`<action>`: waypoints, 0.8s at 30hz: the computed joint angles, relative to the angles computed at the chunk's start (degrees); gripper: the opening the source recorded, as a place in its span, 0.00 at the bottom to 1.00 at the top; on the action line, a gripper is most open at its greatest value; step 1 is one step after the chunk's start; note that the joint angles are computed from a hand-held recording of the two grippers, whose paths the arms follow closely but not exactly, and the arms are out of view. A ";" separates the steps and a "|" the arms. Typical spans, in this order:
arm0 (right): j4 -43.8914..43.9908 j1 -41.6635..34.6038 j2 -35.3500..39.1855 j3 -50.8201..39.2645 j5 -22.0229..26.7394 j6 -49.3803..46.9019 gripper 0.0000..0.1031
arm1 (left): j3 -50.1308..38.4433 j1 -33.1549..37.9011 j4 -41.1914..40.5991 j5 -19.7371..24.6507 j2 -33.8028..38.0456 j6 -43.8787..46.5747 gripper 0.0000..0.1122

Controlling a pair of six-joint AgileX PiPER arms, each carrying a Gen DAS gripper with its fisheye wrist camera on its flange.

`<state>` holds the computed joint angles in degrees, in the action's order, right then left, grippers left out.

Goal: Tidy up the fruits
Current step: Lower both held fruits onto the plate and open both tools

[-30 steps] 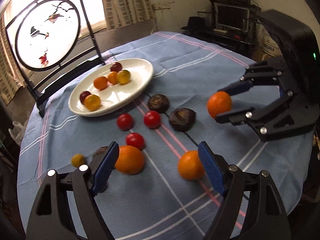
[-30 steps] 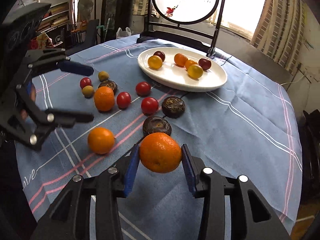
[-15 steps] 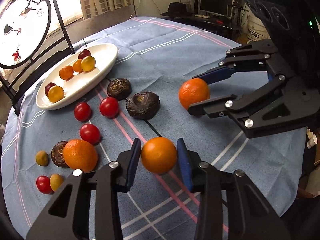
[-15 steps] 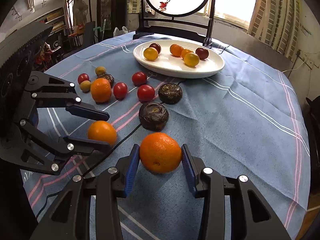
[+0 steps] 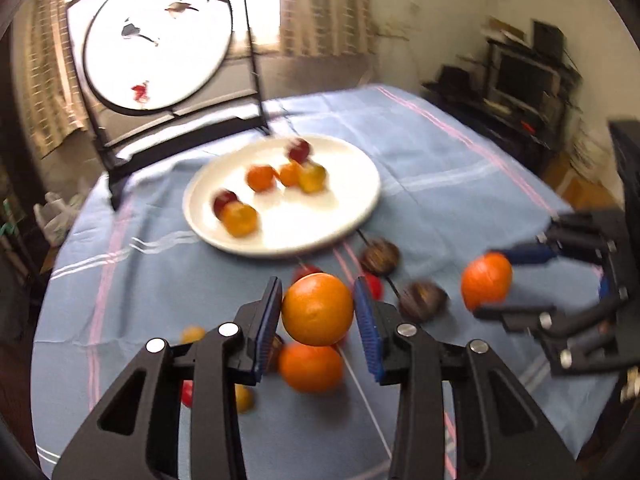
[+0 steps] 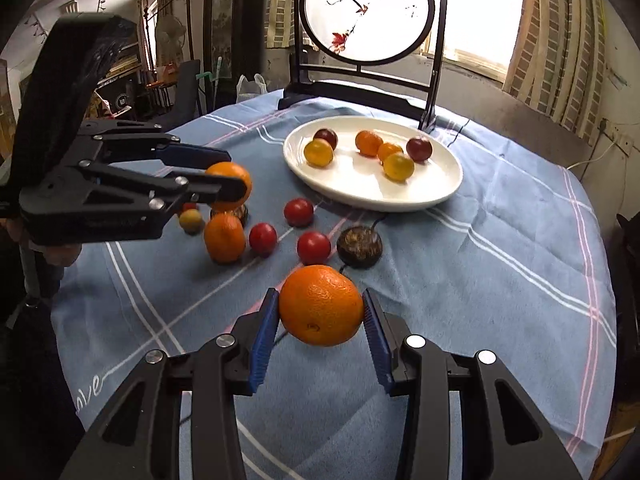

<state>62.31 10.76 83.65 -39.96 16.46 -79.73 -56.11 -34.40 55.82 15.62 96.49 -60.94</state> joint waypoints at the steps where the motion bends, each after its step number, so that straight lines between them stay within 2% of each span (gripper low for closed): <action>1: -0.98 0.33 0.40 -1.69 0.17 1.61 0.41 | -1.69 0.26 1.91 1.58 0.43 -2.20 0.32; 4: -4.17 1.33 2.44 -7.59 -0.02 6.51 0.41 | -7.58 0.93 4.73 6.48 3.01 -5.25 0.32; 13: -12.57 -0.27 14.81 -25.52 3.41 20.06 0.41 | -23.54 6.43 -7.92 7.84 13.39 10.28 0.32; 19: -21.34 -0.94 24.14 -35.70 5.01 30.49 0.41 | -31.54 7.99 -15.39 8.70 20.35 19.24 0.32; 24: -28.68 -1.54 31.74 -45.71 8.08 39.96 0.41 | -38.73 9.29 -25.57 10.72 25.88 29.74 0.32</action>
